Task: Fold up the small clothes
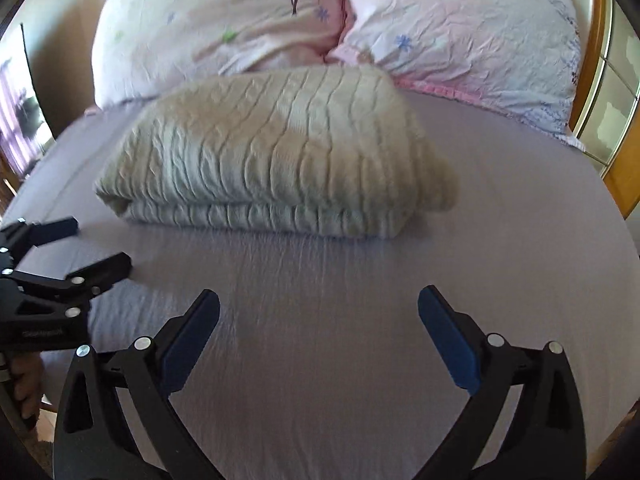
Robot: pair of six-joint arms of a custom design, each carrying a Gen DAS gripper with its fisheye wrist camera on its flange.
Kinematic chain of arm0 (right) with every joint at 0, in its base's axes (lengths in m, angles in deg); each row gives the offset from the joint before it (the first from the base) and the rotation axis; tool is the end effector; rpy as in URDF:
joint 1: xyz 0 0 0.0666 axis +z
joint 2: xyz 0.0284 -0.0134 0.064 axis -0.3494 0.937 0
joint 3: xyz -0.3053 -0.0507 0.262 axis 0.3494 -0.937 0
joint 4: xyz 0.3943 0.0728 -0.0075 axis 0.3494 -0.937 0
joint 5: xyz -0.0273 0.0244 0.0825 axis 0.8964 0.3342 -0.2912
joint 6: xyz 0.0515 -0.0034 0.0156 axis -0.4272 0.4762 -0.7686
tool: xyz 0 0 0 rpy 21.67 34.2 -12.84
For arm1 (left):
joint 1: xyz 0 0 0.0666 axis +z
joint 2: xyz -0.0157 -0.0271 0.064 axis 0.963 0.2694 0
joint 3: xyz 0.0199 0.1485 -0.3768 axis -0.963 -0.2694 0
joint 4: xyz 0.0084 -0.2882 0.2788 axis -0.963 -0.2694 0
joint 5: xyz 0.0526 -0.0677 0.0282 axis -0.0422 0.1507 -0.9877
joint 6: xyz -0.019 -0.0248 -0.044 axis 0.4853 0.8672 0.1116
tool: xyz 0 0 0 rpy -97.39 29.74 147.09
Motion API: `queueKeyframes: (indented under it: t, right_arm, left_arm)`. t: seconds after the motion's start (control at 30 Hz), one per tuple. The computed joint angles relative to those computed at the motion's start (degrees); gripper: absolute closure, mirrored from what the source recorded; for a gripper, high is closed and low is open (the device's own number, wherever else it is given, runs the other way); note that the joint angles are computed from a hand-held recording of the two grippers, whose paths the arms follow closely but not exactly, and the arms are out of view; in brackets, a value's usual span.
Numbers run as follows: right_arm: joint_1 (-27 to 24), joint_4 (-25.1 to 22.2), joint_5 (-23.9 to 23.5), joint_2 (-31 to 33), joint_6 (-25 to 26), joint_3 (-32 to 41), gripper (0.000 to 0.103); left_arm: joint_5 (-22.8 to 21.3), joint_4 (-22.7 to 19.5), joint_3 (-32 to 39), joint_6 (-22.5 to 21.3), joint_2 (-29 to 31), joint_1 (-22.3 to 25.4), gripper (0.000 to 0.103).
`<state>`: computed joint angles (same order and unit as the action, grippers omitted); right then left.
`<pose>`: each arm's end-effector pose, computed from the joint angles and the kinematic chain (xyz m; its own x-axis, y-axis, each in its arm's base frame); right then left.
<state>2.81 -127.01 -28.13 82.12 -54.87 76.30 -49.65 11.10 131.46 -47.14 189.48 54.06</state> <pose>0.6332 0.2660 0.3255 -0.8565 0.0083 -0.5161 -0.0251 0.9980 0.0577 0.6251 -0.2284 0.2991 -0.8059 0.1766 -0.5651 0.2076 0.9782 0.0097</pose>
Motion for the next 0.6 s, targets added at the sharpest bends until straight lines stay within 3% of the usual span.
queueKeyframes:
  t: [0.1, 0.6]
  right_arm:
    - [0.21, 0.96, 1.30, -0.77, -0.66, -1.02, 0.001]
    - [0.30, 1.59, 1.39, -1.27, -0.70, -2.02, 0.001]
  left_arm:
    - [-0.53, 1.87, -1.19, 0.26, -0.47, 0.06, 0.002]
    - [-0.45, 2.11, -1.54, -0.06, -0.72, 0.11, 0.002]
